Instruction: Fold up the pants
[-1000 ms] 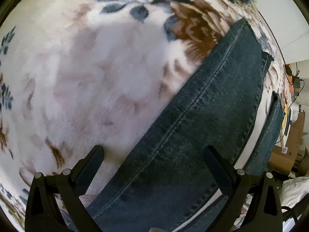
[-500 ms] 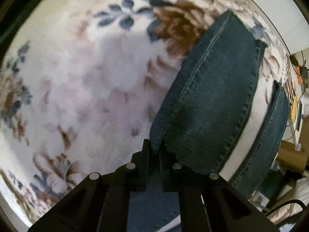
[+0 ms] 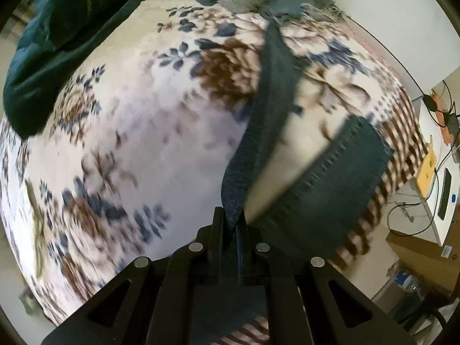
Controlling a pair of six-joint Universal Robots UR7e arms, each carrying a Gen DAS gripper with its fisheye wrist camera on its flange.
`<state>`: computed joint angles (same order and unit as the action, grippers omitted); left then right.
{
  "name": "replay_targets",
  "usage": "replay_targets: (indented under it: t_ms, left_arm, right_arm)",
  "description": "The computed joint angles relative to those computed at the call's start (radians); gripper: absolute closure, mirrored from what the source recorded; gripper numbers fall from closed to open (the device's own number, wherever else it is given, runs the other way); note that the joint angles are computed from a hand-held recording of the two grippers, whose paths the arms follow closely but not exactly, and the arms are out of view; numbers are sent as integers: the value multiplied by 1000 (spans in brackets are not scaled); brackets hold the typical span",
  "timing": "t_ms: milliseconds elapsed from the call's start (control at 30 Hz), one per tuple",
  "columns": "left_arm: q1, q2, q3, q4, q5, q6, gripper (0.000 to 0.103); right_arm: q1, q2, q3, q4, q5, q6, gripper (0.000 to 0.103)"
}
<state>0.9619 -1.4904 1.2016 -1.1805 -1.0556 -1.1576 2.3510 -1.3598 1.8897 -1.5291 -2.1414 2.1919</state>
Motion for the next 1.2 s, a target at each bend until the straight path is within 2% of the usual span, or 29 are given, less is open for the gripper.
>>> replay_targets:
  t_ms: [133,233,300,400,433,500,533,567,600,667,733,767,867,967,1067,1133,1200]
  left_arm:
    - [17,-123,169,5,15,-59,88]
    - [51,-181,282,-20,6,-57,88]
    - [63,-204,332,-48,16,-41,87]
    - [53,-213,351,-51,46,-41,84]
    - [38,-208,339,-30,58,-47,83]
    - [9,-201,318,5,72,-71,81]
    - [-14,-197,302,34,84,-90,80]
    - [-37,-192,285,67,100,-107,76]
    - [-71,-187,268,111,129,-125,73]
    - [-131,-160,232,204,176,-161,44]
    - [-195,-131,212,287,215,-173,26]
    - [-222,-120,213,322,229,-178,22]
    - [-300,-87,268,345,260,-137,21]
    - [-343,-51,358,255,212,-38,21]
    - [-376,1,452,126,167,72,21]
    - [-394,43,488,53,136,136,21]
    - [-414,83,509,-2,101,187,21]
  right_arm:
    - [44,7,61,-28,59,2,96]
    - [50,-1,129,-89,99,-1,96]
    - [48,-10,168,-118,124,1,96]
    - [35,-59,267,-244,159,-16,95]
    - [31,-81,300,-281,172,-30,88]
    - [39,-124,345,-329,180,-36,64]
    - [48,-142,356,-333,180,-31,41]
    - [65,-167,362,-326,169,-20,30]
    - [78,-186,361,-311,158,-17,29]
    - [99,-209,323,-198,137,-8,25]
    - [97,-228,290,-100,100,-38,22]
    - [82,-233,273,-44,84,-68,21]
    - [0,-240,248,35,2,-194,21]
    - [-125,-240,257,-2,-62,-370,21]
    - [-238,-191,243,-17,-104,-533,21]
    - [-287,-165,242,-5,-115,-591,21]
    - [-299,-164,236,63,-129,-581,25]
